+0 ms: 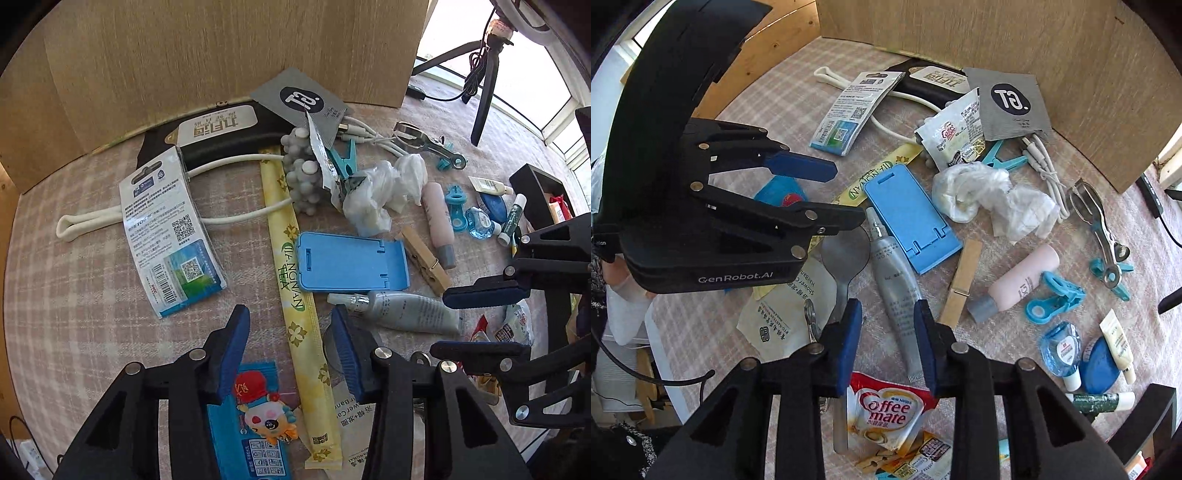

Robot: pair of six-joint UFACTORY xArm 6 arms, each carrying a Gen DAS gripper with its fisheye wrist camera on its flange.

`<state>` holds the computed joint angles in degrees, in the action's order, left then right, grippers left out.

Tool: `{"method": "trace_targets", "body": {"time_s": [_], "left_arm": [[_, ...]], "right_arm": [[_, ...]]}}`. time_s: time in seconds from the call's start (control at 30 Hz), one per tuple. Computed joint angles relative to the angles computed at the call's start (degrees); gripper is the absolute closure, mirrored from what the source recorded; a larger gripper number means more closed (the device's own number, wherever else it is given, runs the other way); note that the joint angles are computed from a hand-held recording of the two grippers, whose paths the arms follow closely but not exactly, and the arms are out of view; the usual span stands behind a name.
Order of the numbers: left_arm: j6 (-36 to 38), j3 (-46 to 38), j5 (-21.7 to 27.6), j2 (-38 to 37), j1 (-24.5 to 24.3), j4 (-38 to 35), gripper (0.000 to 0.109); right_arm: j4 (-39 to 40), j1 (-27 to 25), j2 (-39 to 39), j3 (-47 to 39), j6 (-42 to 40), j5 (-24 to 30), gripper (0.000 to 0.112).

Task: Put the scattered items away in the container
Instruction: 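Grasp the yellow packaged stick with the left gripper while the right grasps the grey spray bottle, then carry stick and spray bottle into the tray and release them with both grippers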

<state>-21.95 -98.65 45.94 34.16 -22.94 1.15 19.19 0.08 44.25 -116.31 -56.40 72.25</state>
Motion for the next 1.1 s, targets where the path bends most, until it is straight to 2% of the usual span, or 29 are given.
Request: {"method": "trace_targets", "body": {"time_s": [0.33,0.37,0.53,0.6,0.67,0.77,0.93,1.0,1.1], "left_arm": [[0.93,-4.28,3.52,2.58,-0.26,2.70,0.069],[0.58,-4.42,3.75,2.63,-0.17,3.12,0.075],[-0.09,-3.51,3.10,2.07,0.06,4.53,0.085],[-0.20,-3.17,2.96,1.78,0.18,3.95,0.097],[-1.30,-2.48,2.68,1.31,0.20,4.35,0.097],[-2.11,-0.08,1.41,-0.30,0.68,3.24,0.098],[-4.05,6.35,-1.62,-5.09,0.50,3.04,0.098],[-4.42,7.94,-2.06,-6.42,0.45,3.12,0.098],[-6.42,9.00,-1.88,-7.68,0.36,4.77,0.098]], "right_arm": [[-3.18,2.24,2.65,-1.69,0.23,-2.25,0.083],[-2.93,2.36,2.61,-1.53,0.18,-2.78,0.083],[-2.90,2.59,1.34,1.09,0.01,-5.60,0.088],[-3.23,2.37,0.98,1.55,0.11,-5.45,0.089],[-3.20,1.94,0.53,2.15,0.36,-5.23,0.089],[-0.81,0.68,-0.60,3.14,0.57,-4.83,0.100],[2.44,-1.19,-1.47,2.49,0.75,-2.39,0.101],[2.19,-1.40,-0.02,-0.30,1.27,-0.54,0.101],[1.67,-0.76,-0.74,1.48,2.35,-2.51,0.102]]}}
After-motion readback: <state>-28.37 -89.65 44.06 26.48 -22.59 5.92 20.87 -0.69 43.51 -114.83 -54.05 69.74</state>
